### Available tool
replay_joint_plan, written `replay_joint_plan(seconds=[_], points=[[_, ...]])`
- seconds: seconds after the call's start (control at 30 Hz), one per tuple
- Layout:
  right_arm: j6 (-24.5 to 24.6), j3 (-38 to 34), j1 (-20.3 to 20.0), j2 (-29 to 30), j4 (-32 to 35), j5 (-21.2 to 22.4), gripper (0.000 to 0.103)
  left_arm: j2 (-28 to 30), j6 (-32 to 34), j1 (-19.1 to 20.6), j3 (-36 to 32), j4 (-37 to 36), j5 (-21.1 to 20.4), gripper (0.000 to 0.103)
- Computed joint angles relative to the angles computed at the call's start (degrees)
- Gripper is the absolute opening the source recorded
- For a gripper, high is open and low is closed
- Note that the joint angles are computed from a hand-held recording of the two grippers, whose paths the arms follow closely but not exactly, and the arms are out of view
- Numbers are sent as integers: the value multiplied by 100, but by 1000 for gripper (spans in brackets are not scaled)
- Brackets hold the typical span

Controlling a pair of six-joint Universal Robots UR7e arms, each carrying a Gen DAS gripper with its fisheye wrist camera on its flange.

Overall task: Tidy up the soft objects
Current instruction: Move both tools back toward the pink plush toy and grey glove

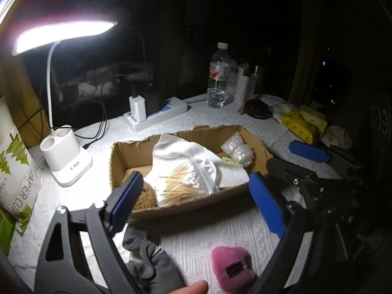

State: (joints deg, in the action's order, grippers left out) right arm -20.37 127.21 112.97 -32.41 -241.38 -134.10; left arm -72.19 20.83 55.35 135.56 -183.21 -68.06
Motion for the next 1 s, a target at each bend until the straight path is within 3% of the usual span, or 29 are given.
replay_joint_plan(seconds=[0.53,1.0], points=[[352,49,519,325,-27,-396,66,-712,-2,-23,540,79,-58,90],[807,47,471,802,195,-399,66,-775,23,327,877,43,-18,90]])
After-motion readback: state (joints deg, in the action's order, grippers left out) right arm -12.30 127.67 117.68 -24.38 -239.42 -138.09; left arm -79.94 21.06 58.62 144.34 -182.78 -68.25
